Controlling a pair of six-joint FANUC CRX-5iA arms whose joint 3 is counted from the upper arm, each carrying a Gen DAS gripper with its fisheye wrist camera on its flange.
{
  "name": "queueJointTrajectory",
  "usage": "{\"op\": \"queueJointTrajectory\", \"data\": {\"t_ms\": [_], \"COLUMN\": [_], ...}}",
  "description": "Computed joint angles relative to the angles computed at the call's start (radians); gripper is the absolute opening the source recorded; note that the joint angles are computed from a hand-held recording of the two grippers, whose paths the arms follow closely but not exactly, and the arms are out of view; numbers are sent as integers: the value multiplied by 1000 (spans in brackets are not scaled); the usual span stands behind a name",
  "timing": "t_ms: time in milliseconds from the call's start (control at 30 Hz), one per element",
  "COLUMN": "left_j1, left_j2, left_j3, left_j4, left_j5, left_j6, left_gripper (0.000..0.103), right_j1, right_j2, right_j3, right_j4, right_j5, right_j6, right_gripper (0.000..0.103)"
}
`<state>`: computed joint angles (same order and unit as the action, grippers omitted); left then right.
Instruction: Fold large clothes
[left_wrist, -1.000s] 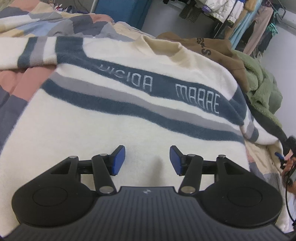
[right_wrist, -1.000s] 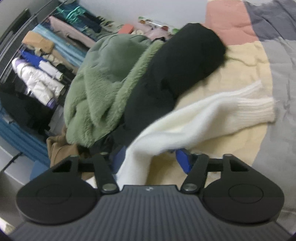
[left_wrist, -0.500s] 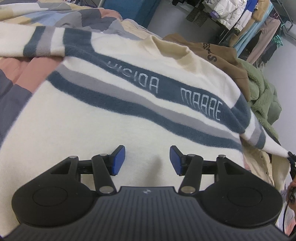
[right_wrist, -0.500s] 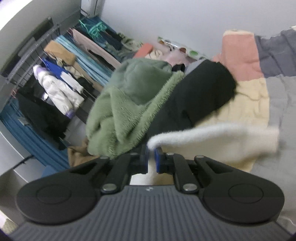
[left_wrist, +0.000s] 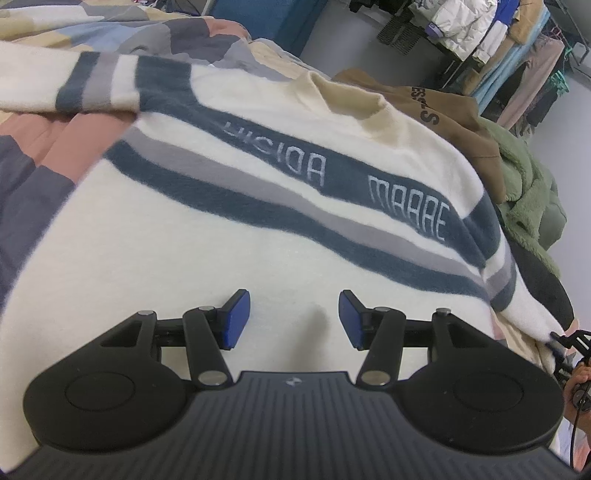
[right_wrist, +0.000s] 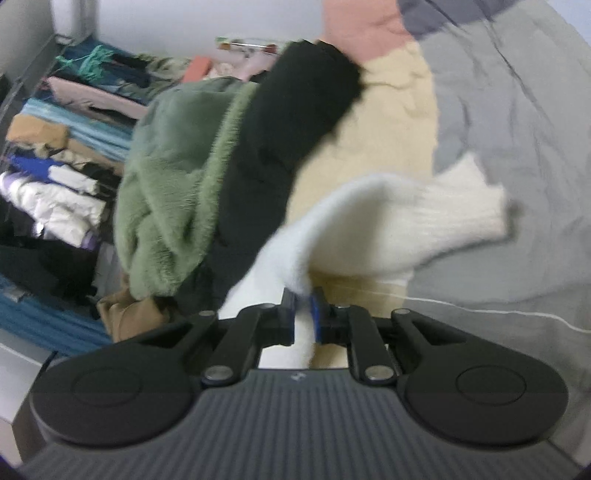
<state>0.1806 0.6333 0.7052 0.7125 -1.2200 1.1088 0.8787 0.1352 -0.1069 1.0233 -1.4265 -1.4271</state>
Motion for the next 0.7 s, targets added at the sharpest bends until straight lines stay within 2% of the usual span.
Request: {"op": "queueJointTrajectory", "data": {"t_ms": [33,67,100,200,367,533,700], "left_j1": [0,-1,-3,-6,-8,-13,-16], "left_j2": [1,0,0,0,-2,-2,-4], "left_j3": [2,1,2,6,-3,0,-3], "left_j4": [-1,-2,-6,-15,-20,-30,-36], "left_j5": [-2,-1,-1,1,7,10,16], "left_j6": [4,7,7,3,-3,3,2], "left_gripper": [59,59,59,59,59,59,59], "right_j1": [-2,-2,-1,-2,-24,-51,-74], "right_j2": [-5,-10,-16,-51,-84,-65,-96], "right_j3": [-8,-17,-31,-110,-188,-177,-231], "right_j4": [-10,-15,-16,39,78,124,203], "right_j5": [12,19,22,49,80,17,-35], "right_j6": [-23,-54,-94,-199,-272,-254,-214], "right_gripper": [41,69,82,82,82,82,82]}}
